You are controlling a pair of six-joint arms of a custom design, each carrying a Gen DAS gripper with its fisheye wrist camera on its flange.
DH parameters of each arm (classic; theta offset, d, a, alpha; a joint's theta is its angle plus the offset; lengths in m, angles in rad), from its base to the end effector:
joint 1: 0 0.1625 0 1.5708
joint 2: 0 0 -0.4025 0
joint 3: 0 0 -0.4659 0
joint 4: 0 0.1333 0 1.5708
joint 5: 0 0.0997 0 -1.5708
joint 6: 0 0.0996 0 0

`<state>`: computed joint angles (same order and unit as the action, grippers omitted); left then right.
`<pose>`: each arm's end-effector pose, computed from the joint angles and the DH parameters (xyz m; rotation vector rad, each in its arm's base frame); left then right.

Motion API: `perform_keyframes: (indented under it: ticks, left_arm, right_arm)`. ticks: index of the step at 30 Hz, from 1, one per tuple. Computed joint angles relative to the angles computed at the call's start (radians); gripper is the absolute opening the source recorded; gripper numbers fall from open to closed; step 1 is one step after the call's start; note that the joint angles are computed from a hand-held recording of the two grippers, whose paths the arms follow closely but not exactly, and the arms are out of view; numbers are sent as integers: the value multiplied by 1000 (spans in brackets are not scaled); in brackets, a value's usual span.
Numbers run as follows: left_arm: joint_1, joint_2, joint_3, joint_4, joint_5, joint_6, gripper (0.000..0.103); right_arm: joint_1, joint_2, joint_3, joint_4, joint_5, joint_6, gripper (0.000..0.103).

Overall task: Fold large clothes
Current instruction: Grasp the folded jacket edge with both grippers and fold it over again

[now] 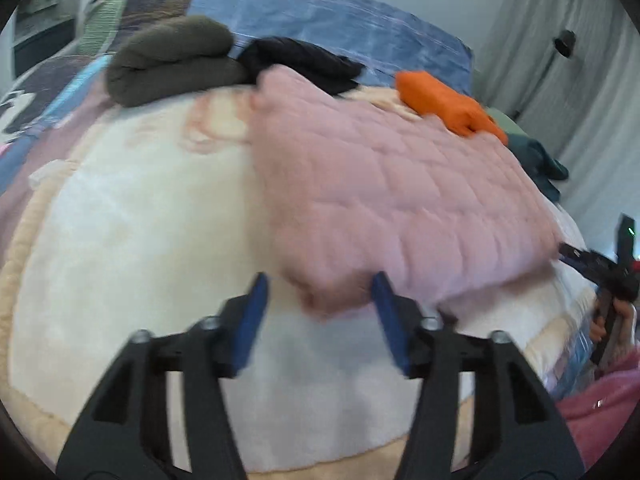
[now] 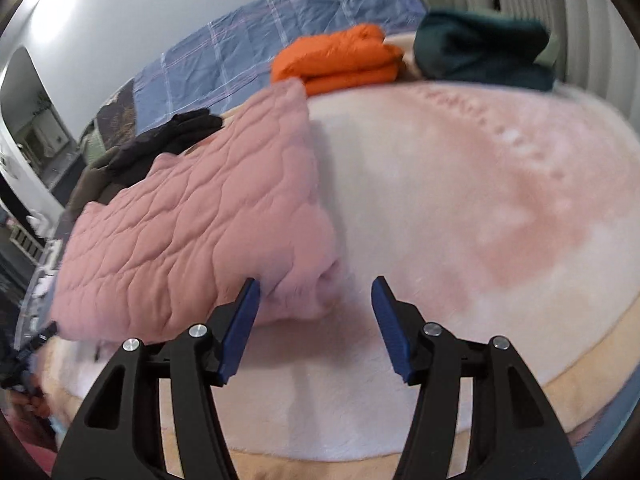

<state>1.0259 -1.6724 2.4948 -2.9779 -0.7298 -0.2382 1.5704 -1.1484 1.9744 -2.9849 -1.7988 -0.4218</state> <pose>-0.0278 -0.4462 0.2212 0.0467 2.3876 -1.0623 0.1105 -0.6176 0.1617 0.4743 -2.6662 0.7365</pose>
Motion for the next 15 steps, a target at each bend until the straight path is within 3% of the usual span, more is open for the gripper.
perform_keyframes:
  ticks: [1, 2, 3, 6, 8, 12, 13, 15]
  left_arm:
    - [8, 28, -10, -19, -3, 10, 56]
    - [19, 47, -23, -5, 2, -2, 39]
    - [43, 68, -47, 38, -1, -42, 38]
    - [59, 63, -45, 30, -21, -50, 38]
    - [31, 46, -31, 61, 15, -51, 38]
    - [-60, -36, 4, 144, 132, -70, 31]
    - [-88, -51, 9, 146, 182, -69, 25]
    - [-121, -53, 10, 79, 236, -25, 21]
  right_arm:
    - [-6, 6, -5, 19, 23, 1, 54]
    - [-2, 24, -13, 5, 8, -10, 36]
    - [10, 44, -23, -14, -42, -9, 35]
    - [-8, 56, -46, 43, -44, 55, 34]
    - [1, 49, -39, 39, -59, 42, 34]
    - [52, 29, -5, -89, -131, 23, 41]
    - [64, 27, -3, -128, -138, 32, 41]
    - [90, 14, 10, -179, -70, 12, 41]
